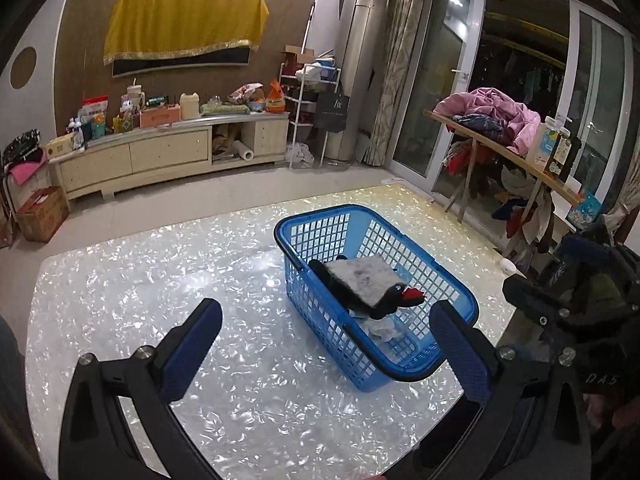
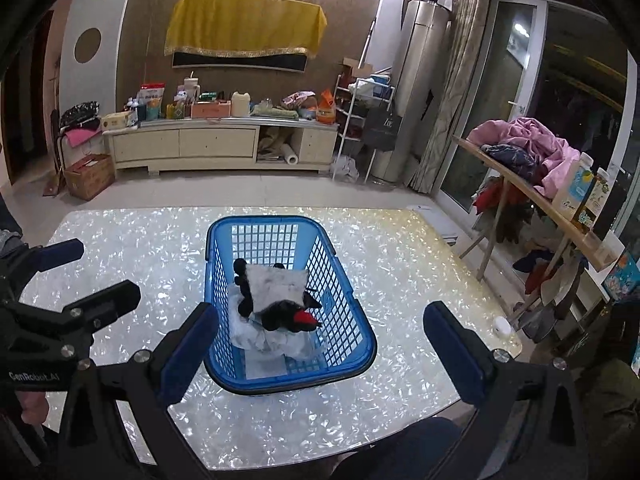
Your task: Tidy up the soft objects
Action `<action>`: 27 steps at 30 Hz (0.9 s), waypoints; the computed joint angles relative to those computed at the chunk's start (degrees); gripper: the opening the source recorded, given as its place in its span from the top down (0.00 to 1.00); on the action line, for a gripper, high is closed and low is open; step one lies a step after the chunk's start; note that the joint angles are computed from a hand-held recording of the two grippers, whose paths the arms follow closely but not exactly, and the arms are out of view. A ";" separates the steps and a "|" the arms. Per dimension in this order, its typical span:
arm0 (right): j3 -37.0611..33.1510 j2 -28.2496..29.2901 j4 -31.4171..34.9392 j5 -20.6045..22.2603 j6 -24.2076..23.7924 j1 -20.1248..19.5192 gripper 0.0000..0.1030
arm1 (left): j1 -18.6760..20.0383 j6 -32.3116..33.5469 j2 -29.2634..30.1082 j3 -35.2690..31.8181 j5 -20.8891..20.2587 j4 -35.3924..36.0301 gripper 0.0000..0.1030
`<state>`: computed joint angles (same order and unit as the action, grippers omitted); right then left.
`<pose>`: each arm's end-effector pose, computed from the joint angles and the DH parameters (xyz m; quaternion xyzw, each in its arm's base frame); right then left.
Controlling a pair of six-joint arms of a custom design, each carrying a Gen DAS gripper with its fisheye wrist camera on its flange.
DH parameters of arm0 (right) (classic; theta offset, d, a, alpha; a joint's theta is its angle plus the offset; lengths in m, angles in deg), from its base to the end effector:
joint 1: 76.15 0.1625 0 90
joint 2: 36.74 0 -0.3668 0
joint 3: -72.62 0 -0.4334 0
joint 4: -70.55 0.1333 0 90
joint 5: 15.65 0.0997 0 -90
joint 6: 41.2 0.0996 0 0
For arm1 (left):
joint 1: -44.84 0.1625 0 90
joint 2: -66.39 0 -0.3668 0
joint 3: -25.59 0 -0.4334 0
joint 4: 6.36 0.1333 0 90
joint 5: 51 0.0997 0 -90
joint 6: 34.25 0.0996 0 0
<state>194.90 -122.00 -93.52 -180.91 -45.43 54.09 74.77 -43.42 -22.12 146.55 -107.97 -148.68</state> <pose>0.3326 -0.3358 0.3069 0.1046 -0.7685 0.4182 0.4728 -0.3375 -0.4108 0.2520 0.3615 0.8738 -0.2952 0.1364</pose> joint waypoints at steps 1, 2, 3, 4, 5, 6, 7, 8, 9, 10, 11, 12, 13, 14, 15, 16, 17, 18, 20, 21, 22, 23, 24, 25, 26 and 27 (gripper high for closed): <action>0.02 0.16 -0.95 -0.22 -0.64 0.10 0.00 | -0.09 -0.09 -0.13 0.03 0.01 0.19 0.00; -0.01 0.27 -1.26 -0.40 -0.83 0.26 0.00 | -0.15 -0.09 -0.20 -0.02 -0.20 0.25 0.00; 0.07 0.17 -0.97 -0.69 -0.45 0.64 0.00 | -0.21 -0.03 -0.30 0.10 -0.27 0.10 0.00; 0.15 0.17 -1.55 -0.84 -0.78 0.82 0.00 | -0.33 0.17 -0.39 0.23 -0.30 -0.36 0.00; 0.19 0.27 -2.36 -0.91 -1.31 0.89 0.00 | -0.47 0.48 -0.43 0.31 -0.38 -0.78 0.00; 0.24 0.35 -2.85 -1.04 -1.56 1.02 0.00 | -0.62 0.75 -0.49 0.38 -0.33 -1.07 0.00; 0.22 0.58 -4.01 -1.08 -2.40 1.02 0.00 | -0.76 0.96 -0.54 0.42 -0.25 -1.26 0.00; 0.19 0.64 -4.10 -1.19 -2.46 1.05 0.00 | -0.87 1.16 -0.49 0.33 -0.17 -1.27 0.00; 0.22 0.71 -4.21 -1.28 -2.45 1.16 0.00 | -0.95 1.21 -0.66 0.41 -0.16 -1.25 0.00; 0.26 0.82 -5.03 -1.30 -3.02 1.25 0.00 | -1.00 1.35 -0.71 0.42 -0.19 -1.36 0.00; 0.26 0.88 -5.32 -1.30 -3.25 1.28 0.00 | -1.11 1.41 -0.76 0.47 -0.01 -1.57 0.00; 0.25 1.00 -5.85 -1.32 -3.65 1.34 0.00 | -1.18 1.43 -0.90 0.57 0.08 -1.69 0.00; 0.28 1.12 -6.44 -1.27 -4.11 1.44 0.00 | -1.28 1.33 -1.00 0.62 0.23 -1.71 0.00; 0.29 1.11 -6.51 -1.17 -4.14 1.44 0.00 | -1.36 1.34 -1.08 0.68 0.35 -1.88 0.00; 0.38 1.15 -6.67 -1.12 -4.12 1.48 0.00 | -1.44 1.38 -1.24 0.78 0.47 -1.88 0.00; 0.42 1.12 -6.64 -1.06 -4.07 1.51 0.00 | -1.62 1.35 -1.39 0.91 0.81 -1.95 0.00; 0.45 1.05 -6.49 -0.95 -3.92 1.49 0.00 | -1.72 1.43 -1.45 0.99 1.06 -2.15 0.00; 0.47 1.02 -6.48 -0.87 -3.88 1.51 0.00 | -1.88 1.62 -1.63 1.18 1.41 -2.52 0.00; 0.57 0.99 -6.78 -0.72 -4.11 1.59 0.00 | -2.07 1.80 -1.80 1.30 1.67 -2.82 0.00; 0.59 0.93 -6.73 -0.60 -4.13 1.64 0.00 | -2.23 1.82 -1.85 1.34 2.08 -2.83 0.00; 0.59 0.95 -6.88 -0.60 -4.24 1.67 0.00 | -2.36 2.11 -1.90 1.42 2.31 -2.97 0.00; 0.59 0.95 -6.82 -0.59 -4.17 1.68 0.00 | -2.43 2.50 -1.95 1.49 2.48 -3.03 0.00; 0.62 0.91 -6.82 -0.52 -4.19 1.68 0.00 | -2.59 2.75 -1.98 1.52 2.76 -2.99 0.00; 0.62 0.87 -6.70 -0.50 -4.08 1.72 0.00 | -2.64 2.76 -2.01 1.53 2.86 -2.96 0.00; 0.61 0.90 -6.82 -0.52 -4.18 1.76 0.00 | -2.67 2.72 -2.06 1.53 2.89 -2.96 0.00; 0.60 0.93 -6.90 -0.54 -4.25 1.81 0.00 | -2.70 2.59 -2.09 1.52 2.89 -2.94 0.00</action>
